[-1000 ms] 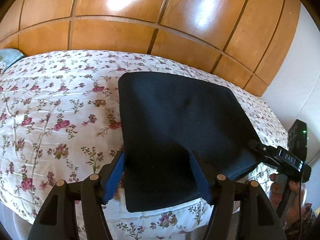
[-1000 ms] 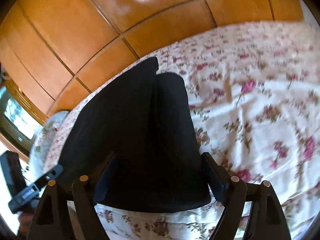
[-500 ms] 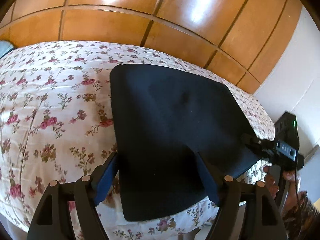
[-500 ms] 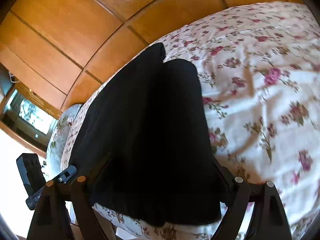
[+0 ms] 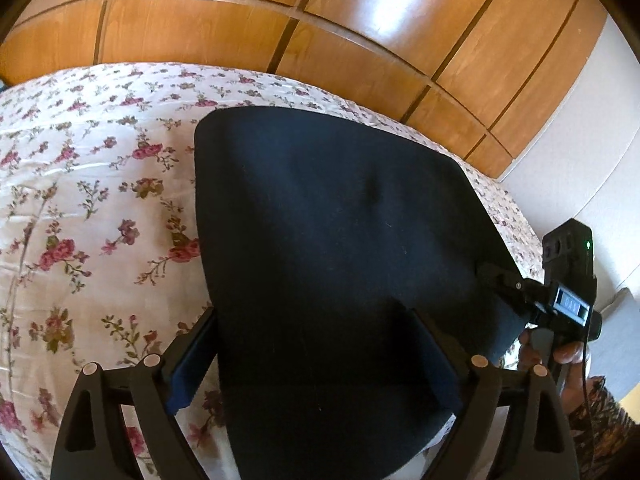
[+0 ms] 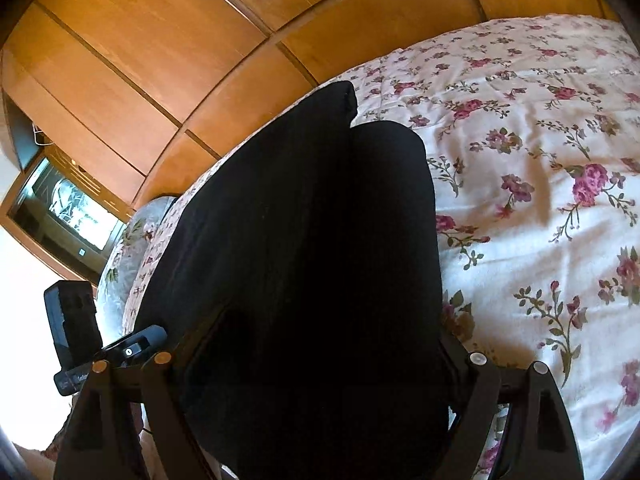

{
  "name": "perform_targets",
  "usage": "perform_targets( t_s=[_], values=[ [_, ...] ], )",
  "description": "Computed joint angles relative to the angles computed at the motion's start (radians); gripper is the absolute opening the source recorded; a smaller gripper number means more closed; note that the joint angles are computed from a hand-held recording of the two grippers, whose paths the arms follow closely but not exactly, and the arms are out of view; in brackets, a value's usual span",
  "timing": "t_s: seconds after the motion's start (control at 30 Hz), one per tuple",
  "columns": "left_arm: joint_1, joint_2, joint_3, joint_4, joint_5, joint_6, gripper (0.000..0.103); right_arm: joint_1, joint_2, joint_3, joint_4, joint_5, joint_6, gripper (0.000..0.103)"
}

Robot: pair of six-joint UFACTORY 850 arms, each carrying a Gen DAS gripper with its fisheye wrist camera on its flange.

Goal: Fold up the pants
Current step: 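Lift the folded bundle with both tools and carry it toward the wardrobe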

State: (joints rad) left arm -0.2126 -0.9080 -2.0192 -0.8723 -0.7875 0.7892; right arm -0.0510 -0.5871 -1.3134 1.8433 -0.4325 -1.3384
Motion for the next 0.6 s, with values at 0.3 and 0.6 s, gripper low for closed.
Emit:
perform_targets(
  t_s=[0.3,0.6],
  values=[
    [-0.002,-0.027,-0.040,0.002,-0.035,-0.033,0.090,0.028,0.008,-0.009,-0.026,0.083,-0.029,0.080],
    [-0.023,0.045,0.045,0.030,0.068,0.034,0.070,0.087,0.052,0.004,0.214,0.235,-0.386,0.053]
  ],
)
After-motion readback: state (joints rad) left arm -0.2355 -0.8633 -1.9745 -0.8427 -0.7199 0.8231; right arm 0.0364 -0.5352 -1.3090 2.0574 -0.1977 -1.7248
